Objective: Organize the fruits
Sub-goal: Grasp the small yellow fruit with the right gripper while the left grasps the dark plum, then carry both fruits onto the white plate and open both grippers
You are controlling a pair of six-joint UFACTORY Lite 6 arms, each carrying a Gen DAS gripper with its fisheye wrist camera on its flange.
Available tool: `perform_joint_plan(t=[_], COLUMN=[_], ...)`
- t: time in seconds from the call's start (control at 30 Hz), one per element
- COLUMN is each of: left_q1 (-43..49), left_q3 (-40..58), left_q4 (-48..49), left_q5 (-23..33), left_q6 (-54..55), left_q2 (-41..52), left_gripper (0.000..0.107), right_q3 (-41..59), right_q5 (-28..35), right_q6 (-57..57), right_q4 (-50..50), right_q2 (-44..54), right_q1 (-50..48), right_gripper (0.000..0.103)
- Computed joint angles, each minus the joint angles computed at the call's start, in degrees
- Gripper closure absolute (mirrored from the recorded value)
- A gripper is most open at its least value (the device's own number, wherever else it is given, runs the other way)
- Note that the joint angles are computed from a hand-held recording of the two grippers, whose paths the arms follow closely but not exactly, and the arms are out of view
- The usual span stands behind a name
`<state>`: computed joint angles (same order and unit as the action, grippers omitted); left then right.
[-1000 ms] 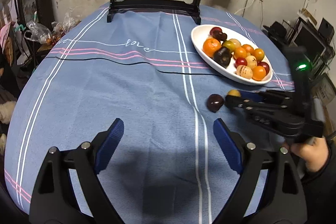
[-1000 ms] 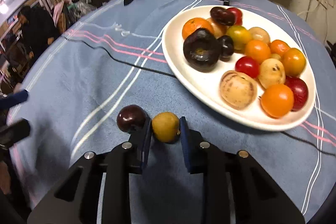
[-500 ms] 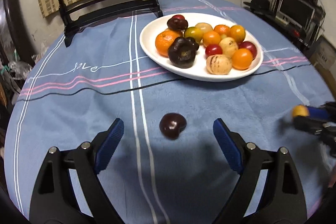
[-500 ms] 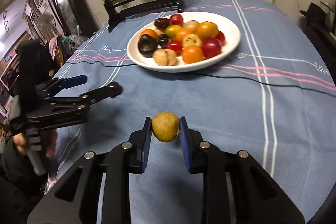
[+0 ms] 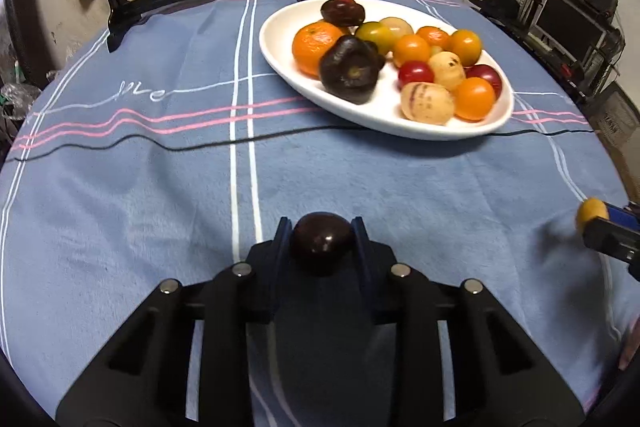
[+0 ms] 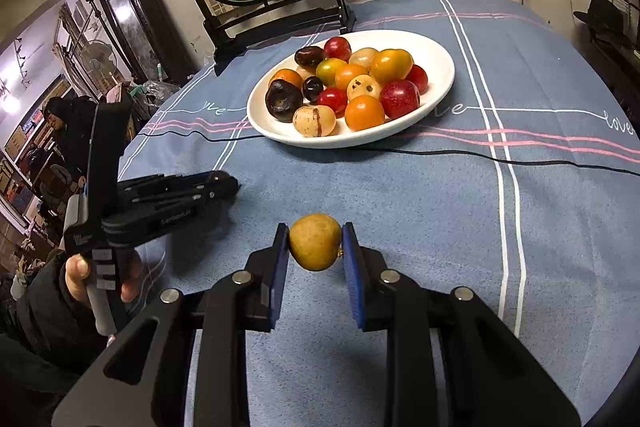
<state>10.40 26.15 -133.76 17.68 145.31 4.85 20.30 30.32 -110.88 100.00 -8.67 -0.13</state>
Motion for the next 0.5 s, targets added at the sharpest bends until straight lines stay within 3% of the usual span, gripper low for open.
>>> perform_joint_plan(t=[0.37, 0.5], left_q1=[4.18, 1.94], left_q3=[-8.84, -5.48], left_q4=[45.38, 51.37], left_q5=[2.84, 0.88], left_q6=[-45.25, -52.62], left_q2=[-24.55, -25.67], left_gripper=[0.076, 0.076], right_q3=[-1.01, 2.35], right_q5=[-2.94, -5.0], right_q6=[2.04, 5.86], right_q4=[1.35, -1.2], right_q2=[-4.51, -3.67], right_q1=[3.68, 6.63], right_gripper=[0.076, 0.076])
